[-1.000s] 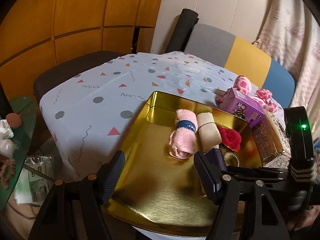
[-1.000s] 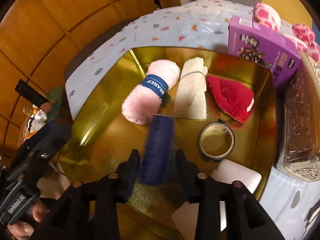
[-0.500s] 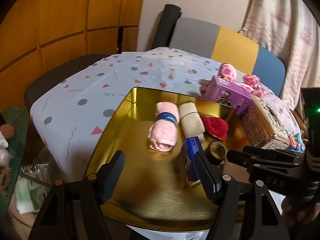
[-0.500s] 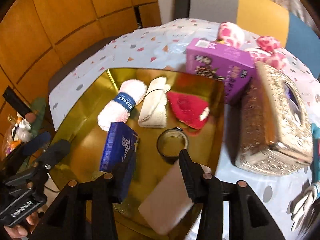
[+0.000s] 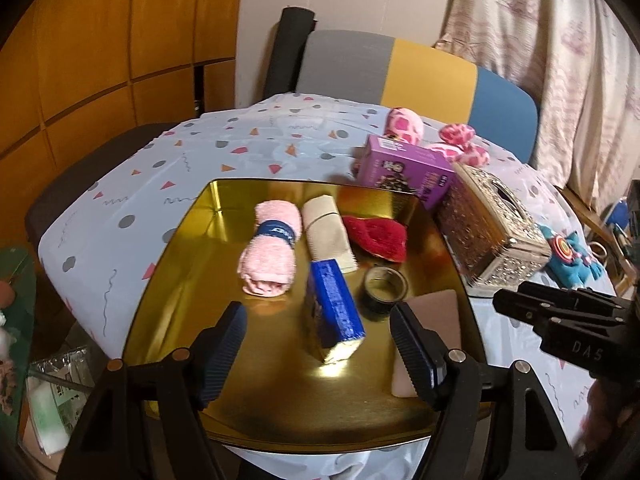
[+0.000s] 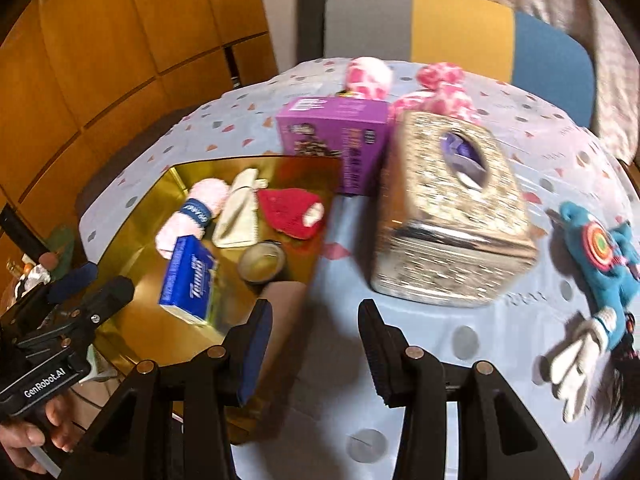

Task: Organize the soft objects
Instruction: 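Move both tools back from the tray toward the remaining toys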

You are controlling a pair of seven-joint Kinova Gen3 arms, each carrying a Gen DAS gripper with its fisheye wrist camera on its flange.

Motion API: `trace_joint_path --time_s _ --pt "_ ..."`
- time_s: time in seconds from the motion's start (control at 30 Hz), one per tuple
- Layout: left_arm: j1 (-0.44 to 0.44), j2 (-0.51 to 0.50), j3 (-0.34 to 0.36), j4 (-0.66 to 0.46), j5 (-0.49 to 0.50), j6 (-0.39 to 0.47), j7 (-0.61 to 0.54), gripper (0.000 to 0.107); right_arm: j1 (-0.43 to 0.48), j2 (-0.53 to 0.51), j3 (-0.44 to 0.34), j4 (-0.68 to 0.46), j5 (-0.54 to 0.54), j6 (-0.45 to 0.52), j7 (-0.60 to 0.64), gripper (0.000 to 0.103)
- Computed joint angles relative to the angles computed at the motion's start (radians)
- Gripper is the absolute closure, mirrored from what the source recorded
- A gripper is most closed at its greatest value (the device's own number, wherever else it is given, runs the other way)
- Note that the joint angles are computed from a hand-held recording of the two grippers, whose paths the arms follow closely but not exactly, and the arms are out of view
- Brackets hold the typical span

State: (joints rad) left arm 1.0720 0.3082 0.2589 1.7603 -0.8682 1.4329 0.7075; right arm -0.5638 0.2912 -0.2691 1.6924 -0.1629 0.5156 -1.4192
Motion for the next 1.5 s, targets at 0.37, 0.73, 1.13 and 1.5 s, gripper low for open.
trace_joint_path --time_s 0.37,0.73,1.13,1.5 --pt "0.006 0.027 -0.010 -0.046 -0.022 -0.028 -0.081 0.033 0.087 -0.044 -0.059 0.071 0.179 -0.069 -0.185 0.058" --pt "0.016 0.056 -0.030 -0.101 -0.036 -0.056 -0.185 0.033 0.218 -0.058 -0.129 0.101 0.300 -0.071 -0.321 0.058" --pt "0.019 0.102 -0.063 -0.193 -0.049 -0.097 -0.344 0.032 0.300 -0.094 -0.022 0.107 0.595 -0.127 -0.671 0.058" --pt "0.014 0.157 -0.099 -0.272 -0.018 -0.212 -0.525 0.032 0.365 -0.048 0.201 0.128 0.571 -0.239 -1.051 0.052"
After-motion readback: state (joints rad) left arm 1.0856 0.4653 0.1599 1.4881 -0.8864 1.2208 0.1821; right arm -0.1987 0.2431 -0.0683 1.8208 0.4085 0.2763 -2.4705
